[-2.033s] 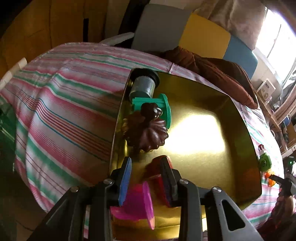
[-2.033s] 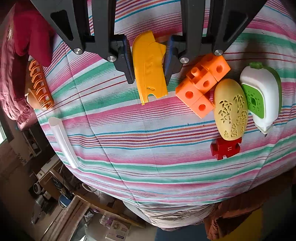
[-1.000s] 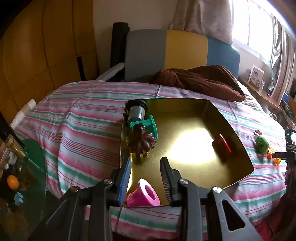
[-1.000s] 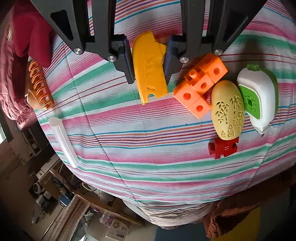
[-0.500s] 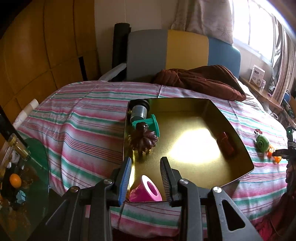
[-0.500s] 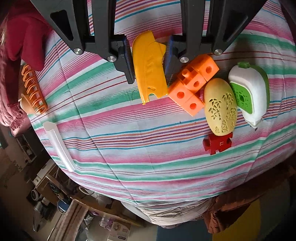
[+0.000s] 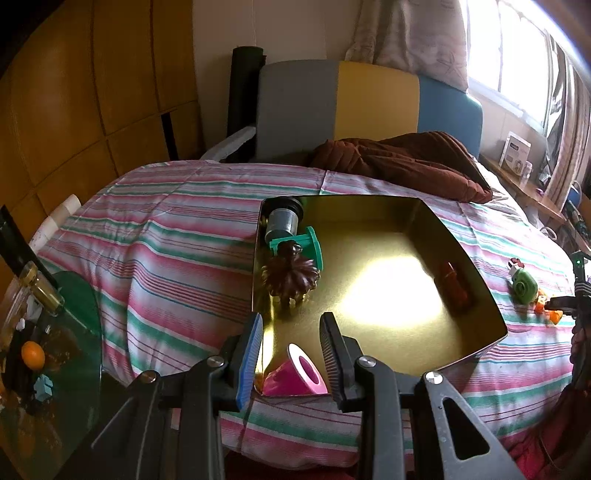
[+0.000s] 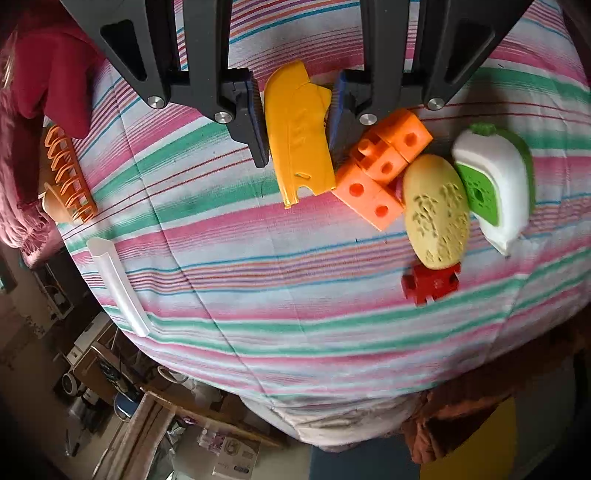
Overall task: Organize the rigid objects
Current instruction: 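Lift the yellow piece with the right gripper toward the tray, then lower the yellow piece into the tray and open the right gripper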
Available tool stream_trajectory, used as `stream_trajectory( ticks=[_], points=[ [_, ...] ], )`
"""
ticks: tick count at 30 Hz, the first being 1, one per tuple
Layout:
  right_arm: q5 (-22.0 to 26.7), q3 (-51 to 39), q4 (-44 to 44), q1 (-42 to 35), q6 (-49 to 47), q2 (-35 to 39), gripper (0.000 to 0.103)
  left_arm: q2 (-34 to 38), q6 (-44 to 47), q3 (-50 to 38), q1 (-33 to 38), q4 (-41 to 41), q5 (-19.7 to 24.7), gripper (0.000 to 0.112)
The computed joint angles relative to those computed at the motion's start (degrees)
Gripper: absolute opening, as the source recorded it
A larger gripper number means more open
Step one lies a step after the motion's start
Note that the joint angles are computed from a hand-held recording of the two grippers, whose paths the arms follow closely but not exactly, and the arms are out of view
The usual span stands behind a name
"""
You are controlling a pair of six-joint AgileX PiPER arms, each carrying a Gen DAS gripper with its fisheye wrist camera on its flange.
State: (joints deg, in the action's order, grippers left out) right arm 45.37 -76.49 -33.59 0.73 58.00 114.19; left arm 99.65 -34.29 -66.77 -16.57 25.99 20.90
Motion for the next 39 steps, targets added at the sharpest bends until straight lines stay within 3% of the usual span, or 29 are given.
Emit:
stream_trajectory(
  ticks=[4,8,12,21,26,34,39],
  points=[
    [-4.39,2.29,-3.67,1.52,3.45,-3.22,0.03,-0.28,2.78,0.54,1.11,-2.67,-0.88,0.032],
    [-3.72,1.44,-6.68,4.04,3.43,-3.68,0.03,-0.07,5.25,0.76,1.98,-5.63,-1.47,0.032],
    [-4.01,0.87,-2.61,3.41,1.17,-2.85,0.03,-0.34,6.54,1.24,2.55,-6.94,-1.9,0.032],
    [-4.54,1.92,-5.48,7.69,2.69,-9.32,0.03,-0.19,5.97,1.96,3.43,-7.11,-2.48,0.032],
    [-8.6,-0.66,-0.7,11.88,-2.12,-10.2,0.03,-0.38,6.16,2.59,3.87,-7.46,-2.86,0.032],
    [-9.36,-15.4,10.21,22.82,-16.42,-1.11,0.03,-1.0,5.62,3.76,5.36,-7.42,-3.67,0.032],
    [-4.89,-30.99,18.87,28.64,-26.71,10.29,0.03,-0.89,5.33,4.33,6.67,-7.19,-3.86,0.032]
  ],
)
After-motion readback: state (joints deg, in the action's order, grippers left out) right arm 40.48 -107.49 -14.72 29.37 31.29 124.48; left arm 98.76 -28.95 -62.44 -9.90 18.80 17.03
